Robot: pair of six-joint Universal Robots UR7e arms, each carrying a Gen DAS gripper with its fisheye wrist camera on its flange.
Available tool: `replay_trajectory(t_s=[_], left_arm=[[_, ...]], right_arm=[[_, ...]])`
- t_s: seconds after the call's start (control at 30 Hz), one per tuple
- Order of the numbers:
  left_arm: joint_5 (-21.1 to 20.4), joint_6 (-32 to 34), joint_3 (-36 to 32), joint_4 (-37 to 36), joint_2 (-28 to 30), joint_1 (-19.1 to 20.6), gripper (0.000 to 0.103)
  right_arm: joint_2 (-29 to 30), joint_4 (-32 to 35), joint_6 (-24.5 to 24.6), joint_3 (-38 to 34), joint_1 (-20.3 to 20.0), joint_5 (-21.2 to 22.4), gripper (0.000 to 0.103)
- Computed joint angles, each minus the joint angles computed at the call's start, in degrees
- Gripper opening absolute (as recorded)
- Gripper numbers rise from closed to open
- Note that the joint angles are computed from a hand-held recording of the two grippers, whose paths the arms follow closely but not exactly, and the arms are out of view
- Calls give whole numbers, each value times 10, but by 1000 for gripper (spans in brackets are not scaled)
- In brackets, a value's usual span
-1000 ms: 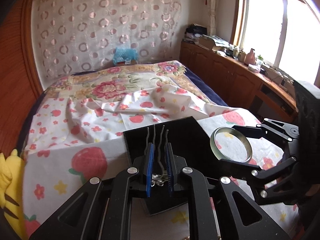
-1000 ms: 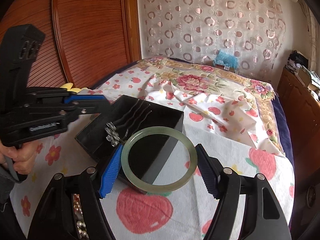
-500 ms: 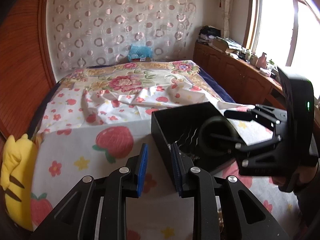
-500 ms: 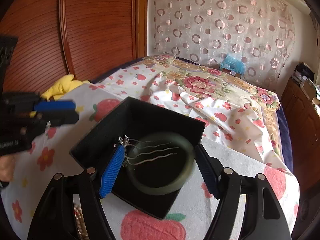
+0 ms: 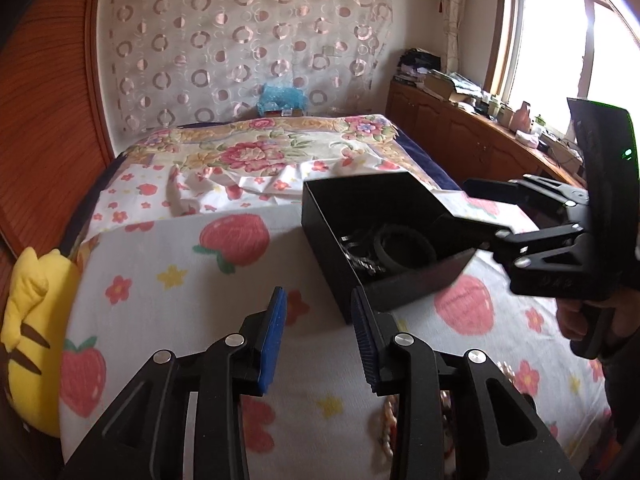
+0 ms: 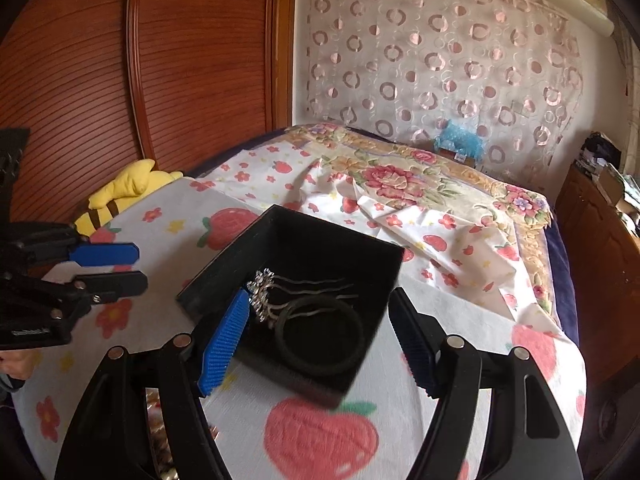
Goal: Organize jewelry
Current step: 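Move both open tools back over the jewelry pile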
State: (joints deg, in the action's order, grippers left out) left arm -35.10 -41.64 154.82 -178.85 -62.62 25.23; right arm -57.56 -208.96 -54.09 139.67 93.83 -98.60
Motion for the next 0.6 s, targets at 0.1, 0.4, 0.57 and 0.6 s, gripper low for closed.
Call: replay_trajectory(t_s=[0.1, 0.4, 0.57, 0.6], left_arm=[[-4, -32, 13, 17, -5, -22, 32], [-34, -126, 47, 79, -10, -111, 33], [-56, -174, 61, 95, 4, -157, 33], [-61, -185, 65, 96, 7, -167, 33]], right_arm=[[-24, -14, 0, 34, -7, 4, 75], [-53, -74, -10, 127, -44, 9, 64], [-51, -120, -18, 172, -70, 14, 60], [-49, -129, -21, 181, -76, 15, 59]])
